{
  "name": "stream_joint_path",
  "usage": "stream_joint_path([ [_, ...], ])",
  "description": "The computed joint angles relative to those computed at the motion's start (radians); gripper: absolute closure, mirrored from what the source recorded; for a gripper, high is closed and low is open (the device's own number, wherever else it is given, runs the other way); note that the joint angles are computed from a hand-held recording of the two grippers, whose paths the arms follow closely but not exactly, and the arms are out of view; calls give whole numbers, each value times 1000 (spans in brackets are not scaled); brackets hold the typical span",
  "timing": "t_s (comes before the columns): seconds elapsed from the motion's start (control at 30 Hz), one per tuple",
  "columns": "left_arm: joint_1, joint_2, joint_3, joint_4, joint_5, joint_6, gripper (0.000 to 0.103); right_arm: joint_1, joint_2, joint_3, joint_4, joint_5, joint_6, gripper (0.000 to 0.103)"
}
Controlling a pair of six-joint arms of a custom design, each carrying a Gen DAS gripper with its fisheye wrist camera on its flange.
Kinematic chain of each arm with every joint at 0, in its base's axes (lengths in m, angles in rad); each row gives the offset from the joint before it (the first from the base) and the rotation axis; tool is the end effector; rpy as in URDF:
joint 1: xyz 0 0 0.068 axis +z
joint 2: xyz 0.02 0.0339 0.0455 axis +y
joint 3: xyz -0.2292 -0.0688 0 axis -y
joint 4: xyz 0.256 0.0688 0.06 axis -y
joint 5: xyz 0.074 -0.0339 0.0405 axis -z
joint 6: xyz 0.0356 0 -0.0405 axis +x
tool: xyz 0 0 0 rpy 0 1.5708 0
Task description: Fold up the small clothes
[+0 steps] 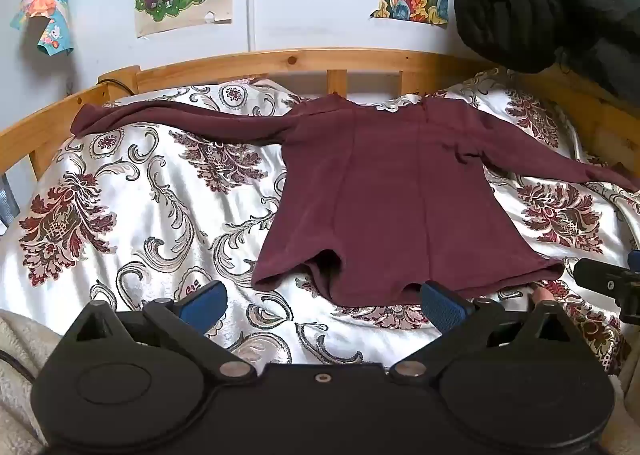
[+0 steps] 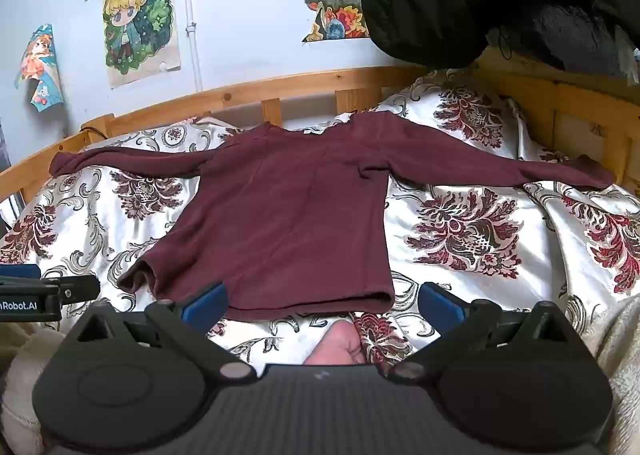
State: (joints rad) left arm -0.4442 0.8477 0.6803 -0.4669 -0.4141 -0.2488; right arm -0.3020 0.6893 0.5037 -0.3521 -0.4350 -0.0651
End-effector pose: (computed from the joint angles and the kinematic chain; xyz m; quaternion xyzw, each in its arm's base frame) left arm 0.2017 -0.0802 0.2387 -0.0072 0.8782 0.0225 0.4777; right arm 0.1926 -0.0443 0.2166 -0.0055 0.8557 0.0965 0.5084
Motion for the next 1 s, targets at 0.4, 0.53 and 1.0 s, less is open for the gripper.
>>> stream_joint_path([
  [0.4,-9,6,10,-21,-11,-15,1,-23,10,1,-3,-18,-13,0],
  [0.53,-5,13,2,-4,-6,-13,1,-16,4,0,-4,-13,-8,0],
  [1.0,5,15,-1,-6,-4,-8,1,-13,8,1,-3,-10,-6,0],
])
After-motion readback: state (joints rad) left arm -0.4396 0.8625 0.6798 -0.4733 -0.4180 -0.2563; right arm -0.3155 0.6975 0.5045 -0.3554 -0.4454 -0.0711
